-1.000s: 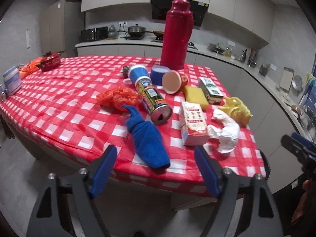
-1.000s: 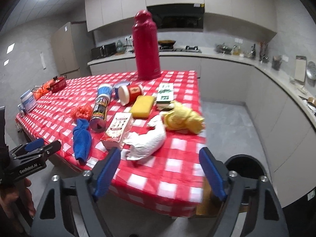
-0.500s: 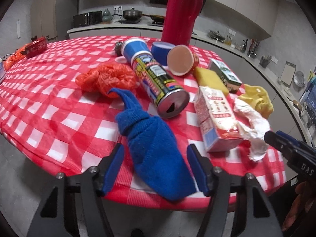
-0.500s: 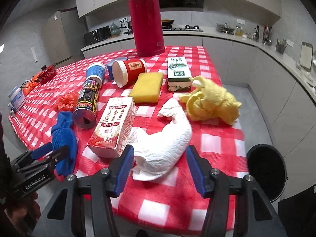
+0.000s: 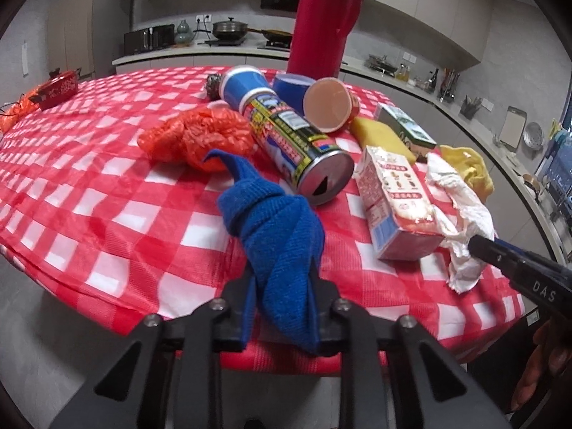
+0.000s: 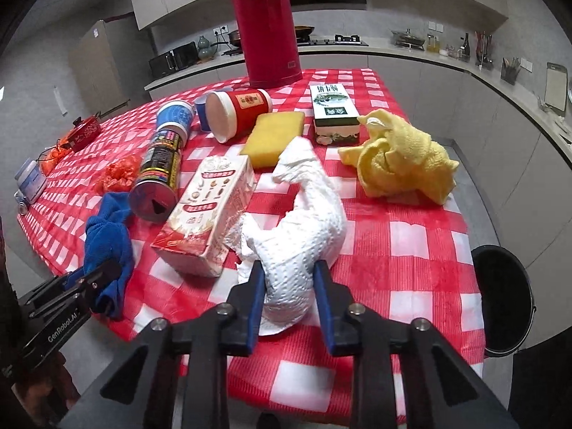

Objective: Collect trash
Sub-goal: 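Grasp the blue cloth with the left tool while the right tool grasps the white paper towel, then carry both items over the black bin and open both tools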

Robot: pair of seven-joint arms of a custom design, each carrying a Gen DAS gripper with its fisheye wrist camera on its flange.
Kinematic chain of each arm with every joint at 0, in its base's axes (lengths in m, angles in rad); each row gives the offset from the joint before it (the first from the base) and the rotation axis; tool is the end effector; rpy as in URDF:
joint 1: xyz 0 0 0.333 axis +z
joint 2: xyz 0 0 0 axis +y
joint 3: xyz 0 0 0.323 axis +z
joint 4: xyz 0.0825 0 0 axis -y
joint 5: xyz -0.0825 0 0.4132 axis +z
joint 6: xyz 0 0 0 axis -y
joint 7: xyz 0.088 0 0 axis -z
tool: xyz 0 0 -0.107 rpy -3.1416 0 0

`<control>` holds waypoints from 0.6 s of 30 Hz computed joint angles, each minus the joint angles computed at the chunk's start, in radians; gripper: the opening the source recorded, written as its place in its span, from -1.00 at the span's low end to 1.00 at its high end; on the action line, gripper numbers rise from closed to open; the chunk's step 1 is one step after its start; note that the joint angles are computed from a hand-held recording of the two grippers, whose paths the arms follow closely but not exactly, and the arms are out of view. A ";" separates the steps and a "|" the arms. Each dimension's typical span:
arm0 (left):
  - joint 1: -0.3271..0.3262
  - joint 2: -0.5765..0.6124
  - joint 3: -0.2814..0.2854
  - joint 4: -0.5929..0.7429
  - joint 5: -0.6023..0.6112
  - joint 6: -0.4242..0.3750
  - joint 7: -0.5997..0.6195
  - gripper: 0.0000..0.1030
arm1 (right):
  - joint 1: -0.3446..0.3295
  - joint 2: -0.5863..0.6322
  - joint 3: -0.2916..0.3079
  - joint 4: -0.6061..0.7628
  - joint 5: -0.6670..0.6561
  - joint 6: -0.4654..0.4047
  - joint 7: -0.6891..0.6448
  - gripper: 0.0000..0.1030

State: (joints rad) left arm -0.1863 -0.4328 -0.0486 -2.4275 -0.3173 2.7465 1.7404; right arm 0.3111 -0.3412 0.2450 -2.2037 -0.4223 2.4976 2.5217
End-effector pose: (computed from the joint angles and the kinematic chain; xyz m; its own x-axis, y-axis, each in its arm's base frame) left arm 0.4756 -0.1032 0.5462 -0.2194 -0.9637 0.1520 -0.7292 0.0585 -0.6818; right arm 0.4383 0.2911 0.5847 -0.0719 -0.9890 -0.1294 -0.7358 0.1402 -0.6626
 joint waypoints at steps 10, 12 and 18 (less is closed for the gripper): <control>-0.064 -0.058 0.020 0.017 -0.015 0.031 0.076 -0.53 | -0.041 -0.124 0.034 -0.033 -0.062 -0.028 0.082 -0.47; -0.106 -0.053 0.031 0.040 -0.043 0.032 0.115 -0.52 | -0.052 -0.159 0.037 -0.045 -0.066 -0.039 0.087 -0.47; -0.209 -0.020 0.042 0.094 -0.143 0.010 0.239 -0.52 | -0.092 -0.307 0.035 -0.127 -0.061 -0.103 0.083 -0.47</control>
